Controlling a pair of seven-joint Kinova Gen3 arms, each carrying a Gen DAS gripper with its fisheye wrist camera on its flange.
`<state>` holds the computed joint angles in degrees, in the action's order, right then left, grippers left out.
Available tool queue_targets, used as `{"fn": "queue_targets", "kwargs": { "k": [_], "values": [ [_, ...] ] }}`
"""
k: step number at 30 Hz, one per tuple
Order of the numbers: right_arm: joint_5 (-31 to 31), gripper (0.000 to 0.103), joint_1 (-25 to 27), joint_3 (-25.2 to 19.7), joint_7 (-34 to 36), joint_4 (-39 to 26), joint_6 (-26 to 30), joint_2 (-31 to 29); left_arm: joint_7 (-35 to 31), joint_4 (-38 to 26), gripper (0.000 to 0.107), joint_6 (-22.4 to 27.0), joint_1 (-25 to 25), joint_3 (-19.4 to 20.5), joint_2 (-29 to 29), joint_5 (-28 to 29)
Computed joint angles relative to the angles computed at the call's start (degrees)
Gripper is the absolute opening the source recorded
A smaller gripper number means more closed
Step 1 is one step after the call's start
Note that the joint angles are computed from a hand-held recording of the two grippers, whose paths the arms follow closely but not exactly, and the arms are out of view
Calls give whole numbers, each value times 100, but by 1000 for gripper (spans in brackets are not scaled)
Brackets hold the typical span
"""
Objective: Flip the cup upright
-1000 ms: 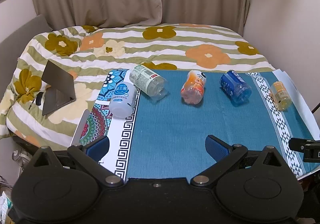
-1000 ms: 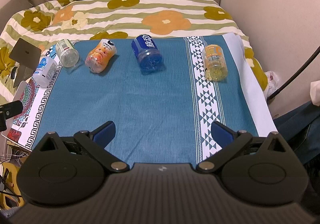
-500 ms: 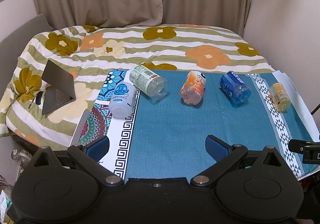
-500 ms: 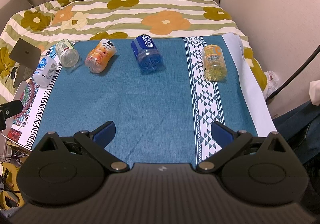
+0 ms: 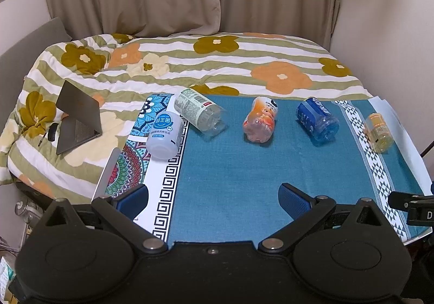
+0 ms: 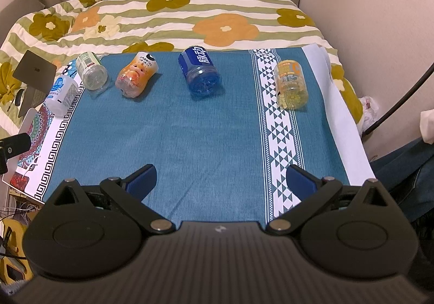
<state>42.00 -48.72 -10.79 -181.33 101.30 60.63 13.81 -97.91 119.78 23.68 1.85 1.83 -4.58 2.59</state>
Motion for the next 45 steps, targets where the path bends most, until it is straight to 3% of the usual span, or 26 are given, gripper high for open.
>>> {"fn": "queue_targets", "kwargs": {
  "k": [16, 27, 34, 45],
  "values": [
    [-40, 103, 46, 16, 100, -27, -33, -18, 195, -53, 103, 32, 29, 60, 1, -168],
    [-116, 103, 148, 25, 252, -13, -165, -45, 783, -106, 103, 121, 23, 180, 26, -582],
    [-189, 103, 276, 27, 403, 99, -340, -136, 1257, -189, 103, 264, 71, 264, 65, -879],
    [-436, 103, 902, 134, 1558, 294, -1125, -270, 3010, -938, 103, 597, 321, 371, 546, -1822]
  ]
}}
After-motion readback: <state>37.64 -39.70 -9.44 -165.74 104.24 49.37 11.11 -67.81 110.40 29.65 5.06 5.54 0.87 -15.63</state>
